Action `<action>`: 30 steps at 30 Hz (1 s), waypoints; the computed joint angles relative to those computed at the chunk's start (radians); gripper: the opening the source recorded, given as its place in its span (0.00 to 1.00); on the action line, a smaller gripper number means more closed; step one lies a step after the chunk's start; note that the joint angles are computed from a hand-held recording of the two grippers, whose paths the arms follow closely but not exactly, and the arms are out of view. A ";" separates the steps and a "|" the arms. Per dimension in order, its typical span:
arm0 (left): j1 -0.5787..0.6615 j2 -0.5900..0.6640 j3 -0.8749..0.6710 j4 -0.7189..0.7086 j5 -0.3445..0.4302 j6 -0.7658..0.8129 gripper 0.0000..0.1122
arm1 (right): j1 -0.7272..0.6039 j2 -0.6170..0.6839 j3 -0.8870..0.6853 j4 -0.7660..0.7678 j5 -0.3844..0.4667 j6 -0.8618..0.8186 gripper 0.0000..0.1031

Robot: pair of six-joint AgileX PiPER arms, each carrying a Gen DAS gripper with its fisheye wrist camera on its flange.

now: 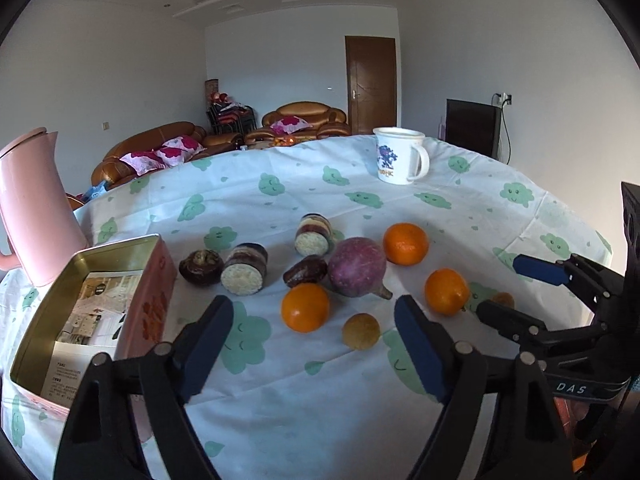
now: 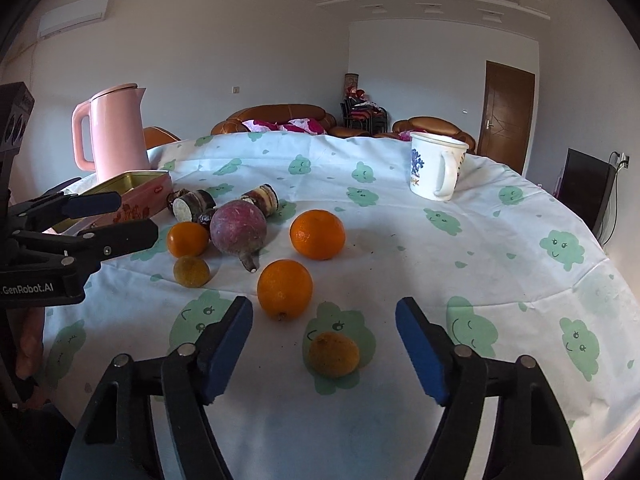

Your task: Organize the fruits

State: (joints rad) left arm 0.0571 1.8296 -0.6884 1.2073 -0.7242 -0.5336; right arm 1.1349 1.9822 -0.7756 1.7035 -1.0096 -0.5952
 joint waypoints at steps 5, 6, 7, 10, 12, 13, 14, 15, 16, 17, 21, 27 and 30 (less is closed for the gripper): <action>-0.024 0.015 -0.026 0.078 0.034 -0.077 0.57 | -0.020 0.003 0.017 -0.017 0.041 0.026 0.54; -0.030 0.021 -0.036 0.103 0.042 -0.103 0.53 | -0.023 0.004 0.022 -0.027 0.050 0.038 0.53; -0.036 0.025 -0.045 0.130 0.049 -0.133 0.51 | -0.026 0.004 0.025 -0.038 0.060 0.046 0.52; -0.059 0.034 -0.057 0.162 0.070 -0.162 0.48 | -0.034 0.011 0.029 -0.056 0.083 0.057 0.44; -0.085 0.035 -0.063 0.176 0.105 -0.172 0.45 | -0.040 0.013 0.033 -0.071 0.097 0.068 0.39; -0.097 0.040 -0.070 0.189 0.124 -0.188 0.43 | -0.042 0.014 0.035 -0.078 0.103 0.074 0.37; -0.107 0.044 -0.078 0.204 0.136 -0.206 0.40 | -0.042 0.015 0.038 -0.084 0.106 0.081 0.37; -0.113 0.050 -0.085 0.216 0.144 -0.221 0.35 | -0.044 0.016 0.041 -0.092 0.109 0.087 0.37; -0.120 0.056 -0.095 0.235 0.155 -0.245 0.35 | -0.046 0.016 0.044 -0.099 0.111 0.092 0.37; -0.126 0.060 -0.104 0.257 0.164 -0.272 0.35 | -0.046 0.014 0.046 -0.103 0.112 0.095 0.37; -0.144 0.084 -0.148 0.357 0.176 -0.383 0.32 | -0.048 0.019 0.045 -0.120 0.117 0.102 0.37; -0.120 0.118 -0.204 0.474 0.124 -0.523 0.25 | -0.038 0.017 0.051 -0.139 0.103 0.122 0.29; -0.106 0.114 -0.192 0.451 0.106 -0.490 0.25 | -0.041 0.019 0.046 -0.138 0.111 0.109 0.27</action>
